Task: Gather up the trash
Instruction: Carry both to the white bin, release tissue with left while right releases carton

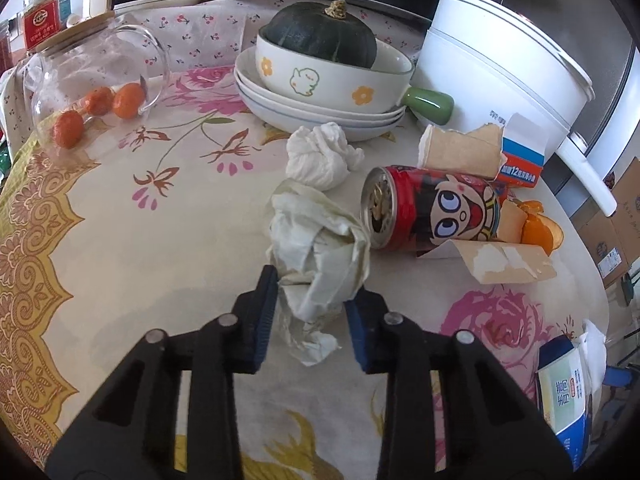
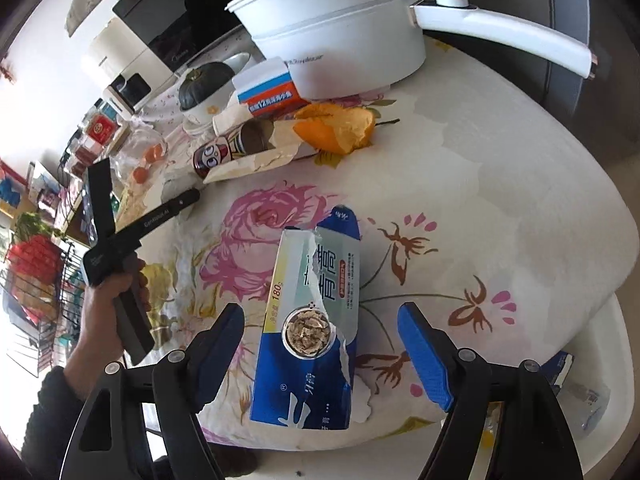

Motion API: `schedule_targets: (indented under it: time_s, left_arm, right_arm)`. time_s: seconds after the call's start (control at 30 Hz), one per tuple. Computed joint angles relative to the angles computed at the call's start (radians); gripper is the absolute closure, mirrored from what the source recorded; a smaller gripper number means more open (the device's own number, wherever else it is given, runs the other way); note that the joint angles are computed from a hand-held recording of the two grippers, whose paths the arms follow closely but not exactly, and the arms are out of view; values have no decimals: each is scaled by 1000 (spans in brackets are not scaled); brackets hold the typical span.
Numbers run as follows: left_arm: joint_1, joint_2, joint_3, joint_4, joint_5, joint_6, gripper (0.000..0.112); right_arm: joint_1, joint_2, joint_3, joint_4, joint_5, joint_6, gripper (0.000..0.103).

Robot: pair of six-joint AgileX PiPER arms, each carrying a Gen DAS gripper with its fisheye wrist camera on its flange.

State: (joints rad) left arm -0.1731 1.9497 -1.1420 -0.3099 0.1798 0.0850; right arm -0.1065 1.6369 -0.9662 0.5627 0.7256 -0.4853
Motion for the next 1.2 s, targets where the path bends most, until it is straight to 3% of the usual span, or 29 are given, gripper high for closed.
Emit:
schedule_targets:
  time_s: [0.27, 0.37, 0.47, 0.63, 0.93, 1.03, 1.2]
  left_arm:
    - [26, -167, 171, -109, 17, 134, 82]
    - [36, -240, 246, -96, 29, 123, 83]
    - [48, -327, 330, -149, 43, 164, 83]
    - [41, -504, 482, -251, 70, 224, 83]
    - [-51, -717, 616, -253, 123, 140, 83]
    - [-78, -752, 636, -405, 141, 247, 83]
    - [-247, -745, 623, -285, 89, 84, 83]
  right_arm:
    - [93, 59, 41, -66, -102, 87, 23]
    - [140, 32, 77, -119, -171, 110, 44]
    - [149, 10, 86, -130, -158, 112, 50]
    - [115, -85, 134, -75, -109, 65, 52]
    - [-42, -328, 184, -63, 57, 3, 51]
    - [-114, -385, 194, -69, 105, -26, 51]
    - [-329, -445, 206, -60, 197, -162, 51]
